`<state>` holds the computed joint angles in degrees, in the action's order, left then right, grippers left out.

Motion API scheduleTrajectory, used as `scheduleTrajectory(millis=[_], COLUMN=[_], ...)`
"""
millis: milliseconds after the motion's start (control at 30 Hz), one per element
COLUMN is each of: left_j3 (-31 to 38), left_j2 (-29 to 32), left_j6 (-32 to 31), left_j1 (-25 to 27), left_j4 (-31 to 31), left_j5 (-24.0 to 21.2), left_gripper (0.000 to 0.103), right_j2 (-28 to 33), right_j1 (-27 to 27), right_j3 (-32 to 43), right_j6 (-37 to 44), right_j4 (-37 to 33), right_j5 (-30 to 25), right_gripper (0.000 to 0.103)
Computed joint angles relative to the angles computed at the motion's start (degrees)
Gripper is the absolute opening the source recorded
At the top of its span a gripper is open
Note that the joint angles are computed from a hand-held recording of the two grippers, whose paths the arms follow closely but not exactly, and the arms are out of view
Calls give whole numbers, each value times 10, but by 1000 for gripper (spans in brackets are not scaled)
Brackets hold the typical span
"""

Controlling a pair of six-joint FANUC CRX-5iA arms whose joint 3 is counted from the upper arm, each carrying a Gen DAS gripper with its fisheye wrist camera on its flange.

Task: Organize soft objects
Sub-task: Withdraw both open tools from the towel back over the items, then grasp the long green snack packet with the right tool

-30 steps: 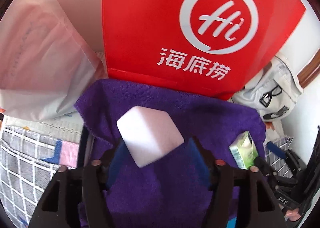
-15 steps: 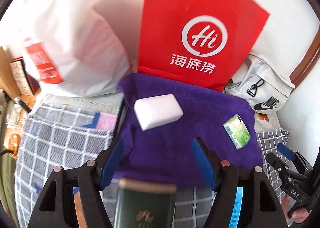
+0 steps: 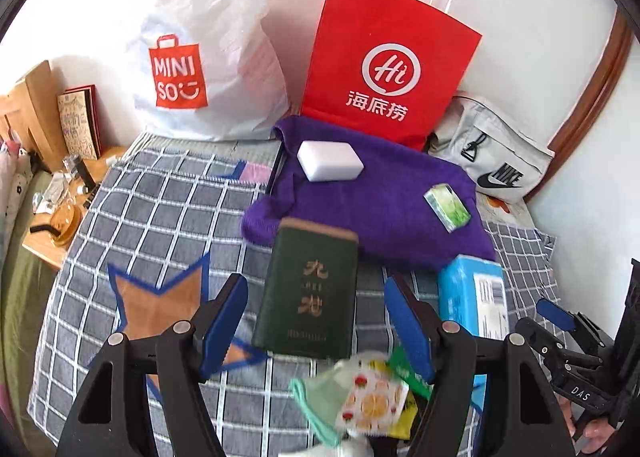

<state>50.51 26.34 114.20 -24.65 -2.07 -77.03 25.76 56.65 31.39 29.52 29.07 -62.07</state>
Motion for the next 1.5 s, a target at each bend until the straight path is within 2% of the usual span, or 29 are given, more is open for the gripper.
scheduleTrajectory(millis=[200, 333, 500, 633, 767, 933, 967, 1000, 1067, 1133, 1200, 1500], left_j3=[-155, -214, -253, -292, -316, -333, -336, -338, -335, -331, -328, -337], left_j2=[-91, -129, -154, -171, -184, -190, -191, -190, -188, -185, -184, -187], left_j6=[10, 24, 41, 43, 55, 61, 61, 57, 55, 56, 67, 79], left_j1=[5, -2, -11, -2, -1, -3, -4, -4, -7, -11, -14, -14], left_j4=[31, 13, -17, 4, 3, 10, 13, 17, 15, 10, 4, 10], left_j5=[62, 80, 90, 109, 118, 122, 122, 121, 117, 113, 110, 119], left_gripper=[69, 69, 69, 69, 69, 69, 69, 69, 69, 69, 69, 69], right_j2=[-42, -46, -46, -27, -18, 2, 7, 11, 7, 2, -7, -66], right_j1=[41, 63, 77, 81, 83, 84, 85, 85, 84, 84, 84, 100], right_j3=[-82, -112, -132, -116, -117, -103, -100, -96, -106, -119, -128, -204], right_j6=[-51, -69, -71, -53, -46, -20, -20, -16, -18, -23, -21, -73], right_j4=[45, 79, 79, 67, 67, 67, 70, 67, 71, 83, 77, 120], right_j5=[38, 46, 58, 40, 51, 35, 28, 23, 34, 43, 55, 79], right_gripper=[75, 73, 59, 49, 47, 46, 38, 34, 33, 27, 10, 8])
